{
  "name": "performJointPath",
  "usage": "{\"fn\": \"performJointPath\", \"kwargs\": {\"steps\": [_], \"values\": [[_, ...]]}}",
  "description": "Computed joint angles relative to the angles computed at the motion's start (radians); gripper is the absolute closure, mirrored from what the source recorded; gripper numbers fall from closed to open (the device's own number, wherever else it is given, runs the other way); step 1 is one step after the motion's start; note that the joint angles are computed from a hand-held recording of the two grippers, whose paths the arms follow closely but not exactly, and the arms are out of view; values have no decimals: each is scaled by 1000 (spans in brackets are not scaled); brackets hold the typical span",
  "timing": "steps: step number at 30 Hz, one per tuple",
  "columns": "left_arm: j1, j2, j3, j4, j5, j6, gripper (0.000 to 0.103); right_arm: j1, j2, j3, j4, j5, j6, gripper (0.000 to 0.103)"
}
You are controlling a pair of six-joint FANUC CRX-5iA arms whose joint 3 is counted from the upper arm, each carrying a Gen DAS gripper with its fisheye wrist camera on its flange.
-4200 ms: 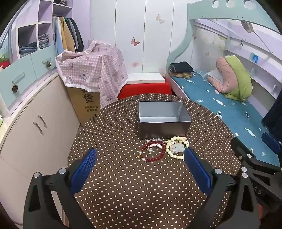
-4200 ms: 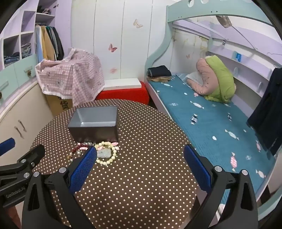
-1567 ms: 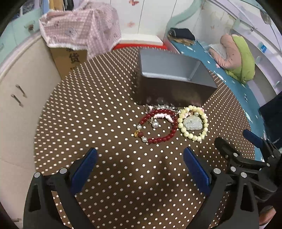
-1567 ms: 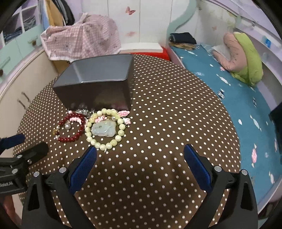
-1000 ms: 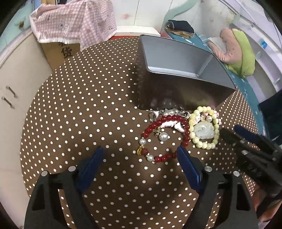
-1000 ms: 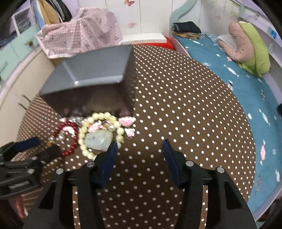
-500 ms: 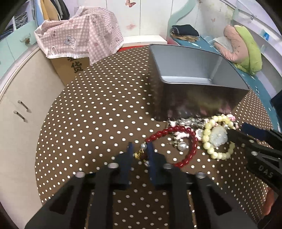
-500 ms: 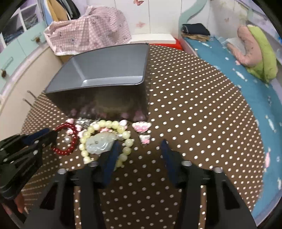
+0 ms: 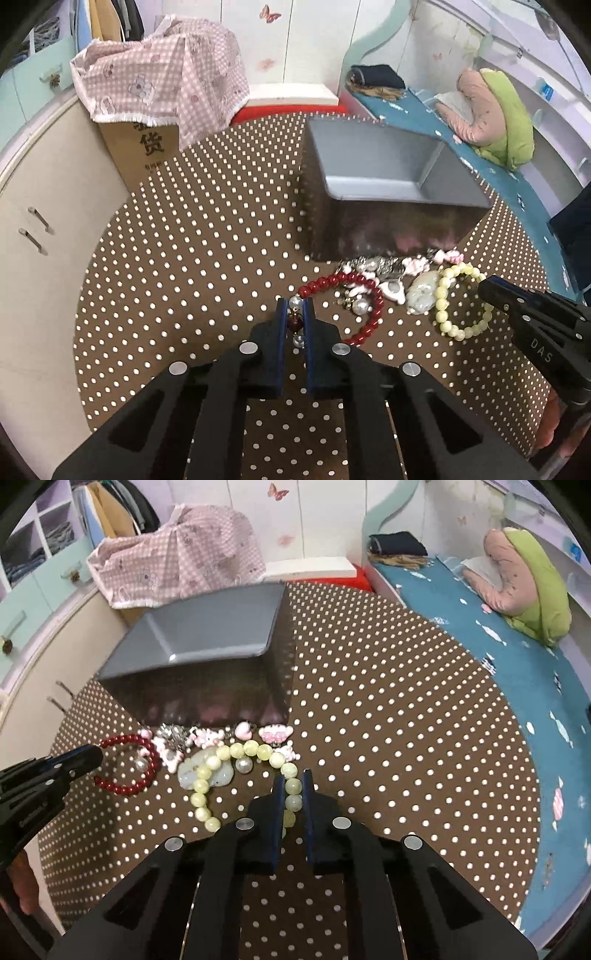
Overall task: Organize jewelry
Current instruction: 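Grasp the dark red bead bracelet with the left gripper while the right grasps the cream bead bracelet, then lift both bracelets and carry them over the grey tin box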
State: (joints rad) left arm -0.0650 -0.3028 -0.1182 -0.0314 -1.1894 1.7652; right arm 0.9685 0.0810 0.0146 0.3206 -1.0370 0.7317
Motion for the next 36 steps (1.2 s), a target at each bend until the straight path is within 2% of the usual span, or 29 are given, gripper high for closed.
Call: {"fn": "performJointPath", "kwargs": {"steps": [19,27,36], "values": [[-77,-49,116,-87,-5,-9,96,50,-98,-23,161,53,-72,93],[-60,-52,147,-52,26,-52,96,45,-95,13,206,71,-63,93],[-21,11,218,13,61,-108,96,5,-29,134,158,82,41,93]]}}
